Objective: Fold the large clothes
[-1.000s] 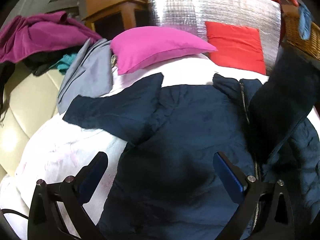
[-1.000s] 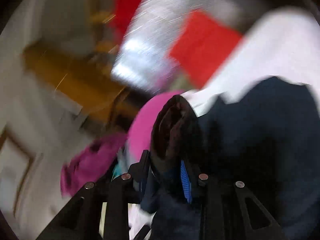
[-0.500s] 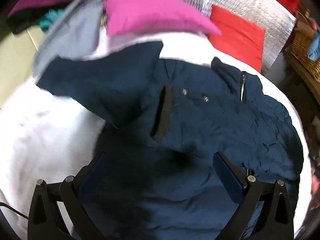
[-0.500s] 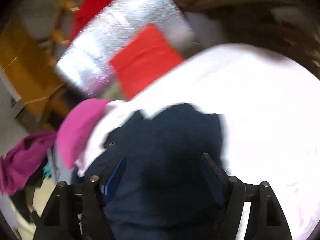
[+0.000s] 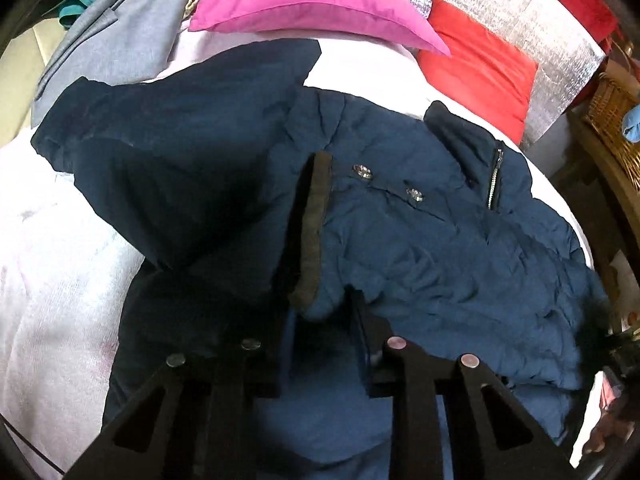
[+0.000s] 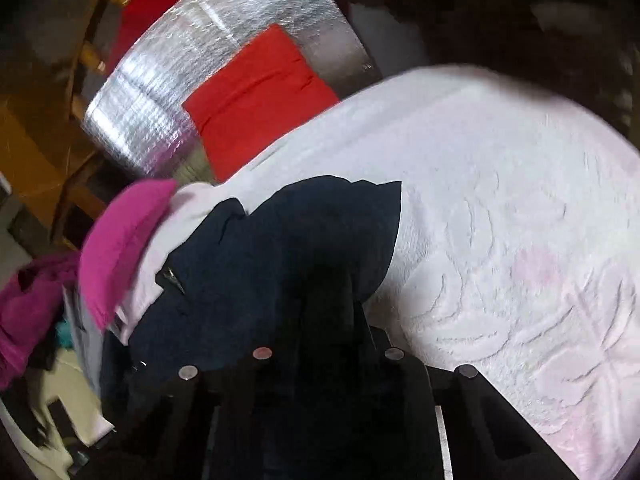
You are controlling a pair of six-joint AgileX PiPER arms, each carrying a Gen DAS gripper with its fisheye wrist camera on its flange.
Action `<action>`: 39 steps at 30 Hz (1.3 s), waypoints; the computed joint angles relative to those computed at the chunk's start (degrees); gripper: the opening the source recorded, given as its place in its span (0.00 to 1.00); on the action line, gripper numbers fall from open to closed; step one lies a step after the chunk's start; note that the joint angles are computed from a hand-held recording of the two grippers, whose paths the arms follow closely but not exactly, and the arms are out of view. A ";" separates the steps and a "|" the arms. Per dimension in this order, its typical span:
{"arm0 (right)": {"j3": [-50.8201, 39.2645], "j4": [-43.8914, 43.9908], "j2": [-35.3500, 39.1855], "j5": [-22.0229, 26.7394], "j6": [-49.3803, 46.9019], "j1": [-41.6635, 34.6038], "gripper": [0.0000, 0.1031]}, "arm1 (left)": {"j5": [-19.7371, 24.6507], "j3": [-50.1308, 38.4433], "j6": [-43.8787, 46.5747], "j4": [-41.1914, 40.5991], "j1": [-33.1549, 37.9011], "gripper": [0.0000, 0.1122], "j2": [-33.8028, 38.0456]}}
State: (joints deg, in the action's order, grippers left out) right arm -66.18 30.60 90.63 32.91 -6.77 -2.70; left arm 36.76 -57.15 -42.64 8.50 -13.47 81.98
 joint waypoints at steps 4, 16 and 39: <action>-2.62 -9.43 1.34 2.49 10.75 2.12 0.27 | 4.93 -1.59 6.04 -4.56 2.26 0.32 -2.20; 4.35 0.66 -9.55 -2.62 1.77 18.82 0.46 | 8.04 2.08 39.39 -35.08 44.24 0.72 -10.93; 0.58 5.30 -0.96 -4.23 -1.78 25.07 0.33 | -0.40 -8.22 63.23 -63.47 49.80 0.09 11.43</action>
